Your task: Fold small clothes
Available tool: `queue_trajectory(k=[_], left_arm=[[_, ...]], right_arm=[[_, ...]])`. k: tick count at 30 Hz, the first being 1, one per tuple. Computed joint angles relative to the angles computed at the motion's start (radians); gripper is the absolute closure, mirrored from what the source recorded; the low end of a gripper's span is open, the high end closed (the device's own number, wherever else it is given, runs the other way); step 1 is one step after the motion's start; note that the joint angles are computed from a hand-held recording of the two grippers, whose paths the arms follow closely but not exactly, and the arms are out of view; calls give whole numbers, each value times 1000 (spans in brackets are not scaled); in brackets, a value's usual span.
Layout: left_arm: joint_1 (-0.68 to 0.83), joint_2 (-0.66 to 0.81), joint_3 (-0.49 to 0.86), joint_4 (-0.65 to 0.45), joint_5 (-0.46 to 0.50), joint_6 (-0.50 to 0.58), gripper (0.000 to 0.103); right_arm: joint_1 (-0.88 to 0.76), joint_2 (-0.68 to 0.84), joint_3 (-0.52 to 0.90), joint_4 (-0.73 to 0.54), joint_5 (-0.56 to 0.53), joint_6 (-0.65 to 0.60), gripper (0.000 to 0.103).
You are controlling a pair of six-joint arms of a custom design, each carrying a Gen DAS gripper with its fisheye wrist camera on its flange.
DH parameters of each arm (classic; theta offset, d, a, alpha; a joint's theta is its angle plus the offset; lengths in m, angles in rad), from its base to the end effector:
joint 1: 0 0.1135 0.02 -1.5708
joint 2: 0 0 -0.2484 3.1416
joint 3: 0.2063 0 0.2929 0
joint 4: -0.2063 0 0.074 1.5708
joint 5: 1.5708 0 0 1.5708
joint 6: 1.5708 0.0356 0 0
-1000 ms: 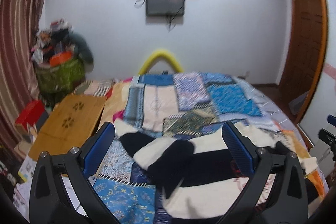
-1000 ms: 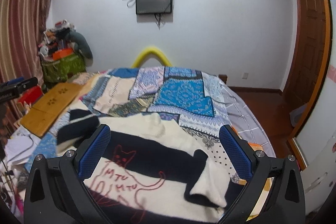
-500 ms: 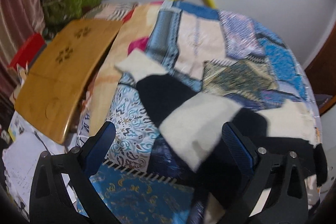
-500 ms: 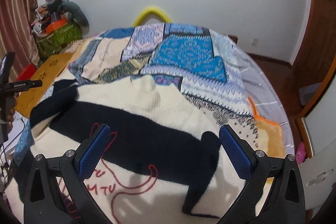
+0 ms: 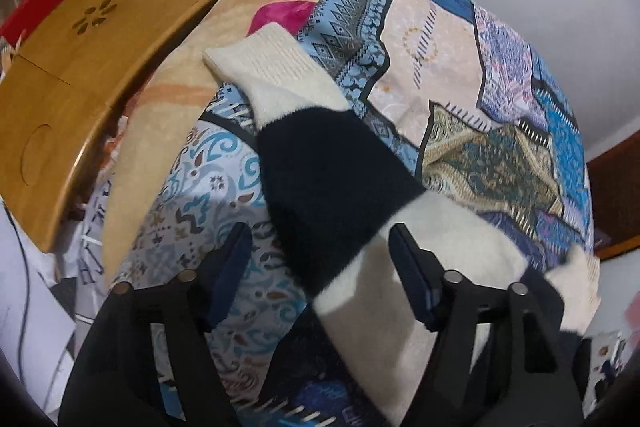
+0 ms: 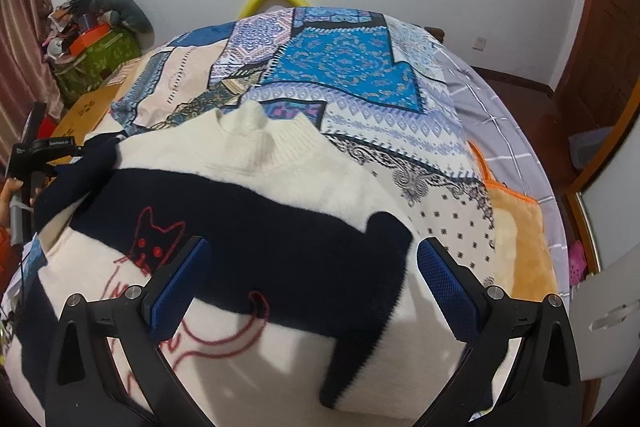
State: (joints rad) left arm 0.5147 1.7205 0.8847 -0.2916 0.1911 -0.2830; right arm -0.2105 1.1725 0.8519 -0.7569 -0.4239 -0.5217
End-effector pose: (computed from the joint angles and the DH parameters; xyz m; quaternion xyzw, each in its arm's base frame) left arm 0.2998 0.1618 0.0883 -0.3578 0.9030 -0.0671 0.2282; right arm 0.2623 -0.0411 0.2153 -0.1977 0.9286 0.1050 0.2959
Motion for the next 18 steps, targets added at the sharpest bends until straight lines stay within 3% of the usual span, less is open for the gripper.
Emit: queue_trajectory(k=[2, 3, 5, 7, 11, 18], left_arm=[[3, 18, 16, 0, 30, -14, 55], [3, 29, 25, -6, 32, -22, 58], [-4, 61, 48, -21, 32, -42, 82], [-11, 79, 62, -37, 20, -44, 95], [-19, 39, 41, -44, 4, -42, 98], [-68, -190, -16, -105, -16, 13, 99]], right_arm=[[-17, 8, 6, -10, -4, -7, 1], [-21, 11, 8, -13, -3, -9, 1], [-37, 17, 11, -23, -6, -17, 1], [-53, 21, 14, -36, -9, -27, 1], [-92, 48, 29, -81, -27, -55, 1], [-123, 116, 43, -100, 4, -105, 2]])
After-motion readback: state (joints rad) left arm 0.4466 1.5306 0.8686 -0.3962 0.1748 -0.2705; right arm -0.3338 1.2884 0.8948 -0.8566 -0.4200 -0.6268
